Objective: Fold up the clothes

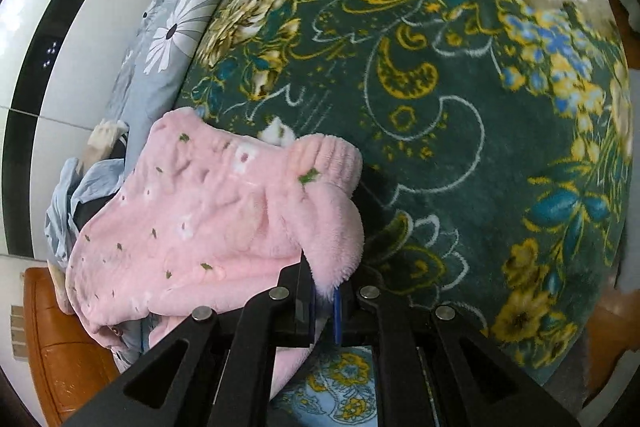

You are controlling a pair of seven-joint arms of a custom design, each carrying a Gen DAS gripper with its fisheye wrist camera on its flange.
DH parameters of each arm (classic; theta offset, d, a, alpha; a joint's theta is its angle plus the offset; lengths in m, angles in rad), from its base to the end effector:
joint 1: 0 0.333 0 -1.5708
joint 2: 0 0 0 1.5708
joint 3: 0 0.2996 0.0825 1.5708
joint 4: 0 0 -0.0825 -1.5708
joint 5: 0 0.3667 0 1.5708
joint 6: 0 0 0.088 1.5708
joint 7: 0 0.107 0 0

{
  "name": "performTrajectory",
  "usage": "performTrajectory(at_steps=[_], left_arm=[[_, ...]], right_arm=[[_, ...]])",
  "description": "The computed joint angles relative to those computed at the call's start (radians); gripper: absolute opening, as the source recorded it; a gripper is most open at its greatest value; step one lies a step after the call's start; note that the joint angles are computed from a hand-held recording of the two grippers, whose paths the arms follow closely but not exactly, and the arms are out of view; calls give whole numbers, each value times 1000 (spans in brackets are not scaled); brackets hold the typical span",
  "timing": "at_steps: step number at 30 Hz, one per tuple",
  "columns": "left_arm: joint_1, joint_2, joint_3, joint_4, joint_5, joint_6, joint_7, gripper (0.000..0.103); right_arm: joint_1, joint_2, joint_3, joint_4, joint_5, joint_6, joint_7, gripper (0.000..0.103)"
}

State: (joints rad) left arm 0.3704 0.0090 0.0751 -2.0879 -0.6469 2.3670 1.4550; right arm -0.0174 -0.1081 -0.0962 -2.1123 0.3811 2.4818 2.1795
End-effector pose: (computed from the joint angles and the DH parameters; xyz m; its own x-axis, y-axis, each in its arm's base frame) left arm 0.5069 0.2340 0.4415 0.6845 -0.4968 0.5336 -0.5432 -0.8357 -0.0812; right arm 0.5406 -0.0646 0.5055 -0.6850 -0.5142 -0.5162 -0.5286 0.8383 -0.1336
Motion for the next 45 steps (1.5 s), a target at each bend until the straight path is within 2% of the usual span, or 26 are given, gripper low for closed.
performTrajectory(at_steps=[2,4,5,8,11,14,16,19,21,25,29,35,38,41,45], left_arm=[[2,24,0,1,-17,21,-47,49],[3,36,-4,3,-23,36,-89,27],[3,43,-6,9,-25,41,-105,11],[-7,45,-15,29,46,86,-174,7],[-8,23,-18,52,63,131,-183,6],[-14,-63,-12,30,64,185,-96,6],[-19,-106,-3,2,119,196,-67,6],[-4,-191,3,-106,305,173,-99,6],[10,-208,12,-169,371,125,-163,6],[11,-240,38,-268,321,123,-257,6],[6,-272,39,-268,349,133,-257,6],[24,-365,40,-306,442,93,-245,6],[37,-330,41,-317,475,55,-276,6],[36,-293,33,-307,481,47,-318,6],[24,-261,36,-249,495,1,-295,11]], right_arm=[[0,-5,1,-2,2,4,2,6],[2,-10,2,-6,5,13,3,6],[3,-13,2,-7,7,17,3,6],[7,-22,2,-9,12,29,-3,6],[10,-22,1,8,16,34,-11,6],[20,-32,-2,24,44,71,-68,6],[34,-56,-6,16,86,113,-140,6],[38,-110,0,-47,54,142,-183,6],[24,-122,0,-91,19,88,-130,6],[11,-141,-4,-180,22,59,-28,6],[7,-121,-7,-145,-15,29,-16,6],[-4,-184,-5,-198,-51,87,-18,6],[-12,-181,-12,-220,-67,36,9,6],[-9,-165,-14,-223,-59,21,18,6],[-7,-147,-13,-190,-69,6,4,6]])
